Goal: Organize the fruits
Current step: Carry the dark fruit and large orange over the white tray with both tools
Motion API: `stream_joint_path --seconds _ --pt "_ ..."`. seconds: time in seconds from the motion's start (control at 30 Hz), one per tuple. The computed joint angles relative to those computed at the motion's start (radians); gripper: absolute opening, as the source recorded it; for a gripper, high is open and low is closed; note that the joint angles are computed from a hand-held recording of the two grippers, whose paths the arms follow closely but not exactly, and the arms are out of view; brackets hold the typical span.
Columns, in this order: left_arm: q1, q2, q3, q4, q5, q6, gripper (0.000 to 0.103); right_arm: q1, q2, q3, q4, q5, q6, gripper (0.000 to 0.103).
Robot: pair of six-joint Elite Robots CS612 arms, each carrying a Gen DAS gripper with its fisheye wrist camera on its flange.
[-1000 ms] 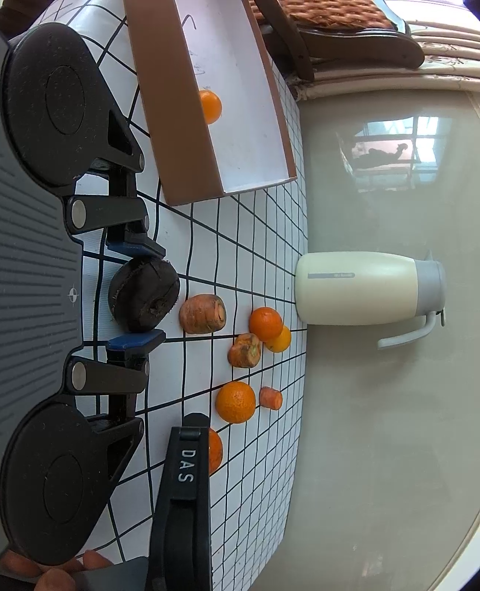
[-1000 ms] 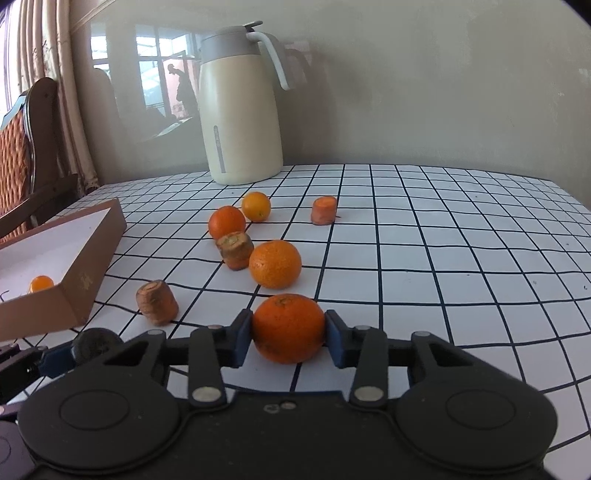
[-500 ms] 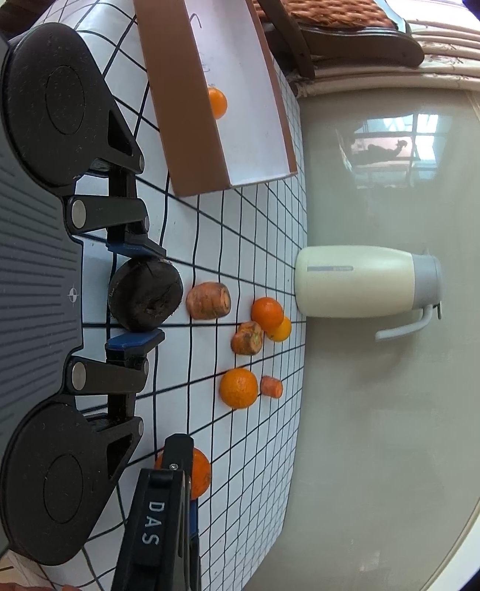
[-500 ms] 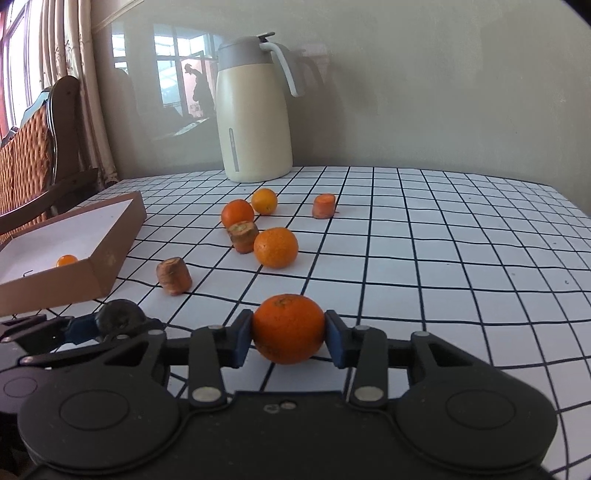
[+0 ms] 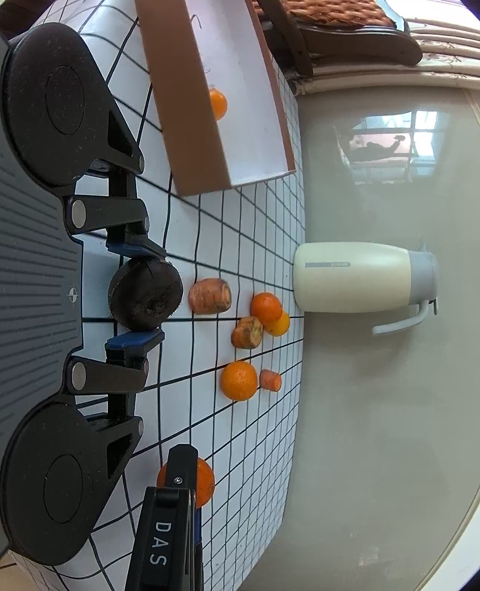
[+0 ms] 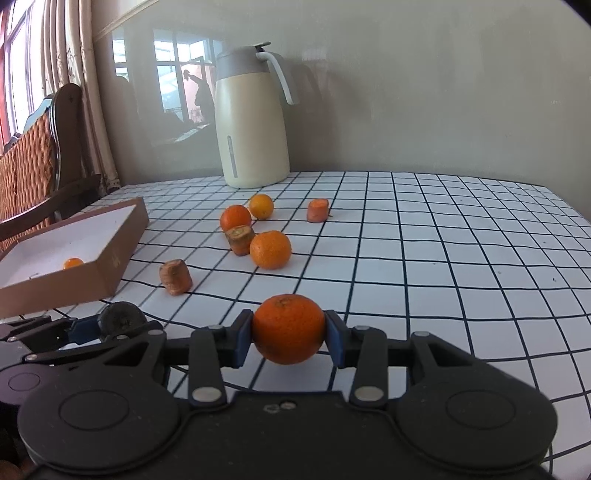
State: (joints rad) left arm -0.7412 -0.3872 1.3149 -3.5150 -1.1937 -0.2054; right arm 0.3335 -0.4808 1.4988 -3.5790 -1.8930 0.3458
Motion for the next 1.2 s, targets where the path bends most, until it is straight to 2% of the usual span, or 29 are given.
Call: stream_joint_path --seconds 0.5,1.2 --pt "0.021 -0.025 0.048 -0.052 0.047 -0.025 0.040 0.022 0.027 -0.071 0.002 0.066 -0.053 0.032" --pt "0.058 -0.052 0.112 -0.131 0.143 -0.091 0.040 0.050 0.085 -0.190 -0.111 0.175 -0.150 0.032"
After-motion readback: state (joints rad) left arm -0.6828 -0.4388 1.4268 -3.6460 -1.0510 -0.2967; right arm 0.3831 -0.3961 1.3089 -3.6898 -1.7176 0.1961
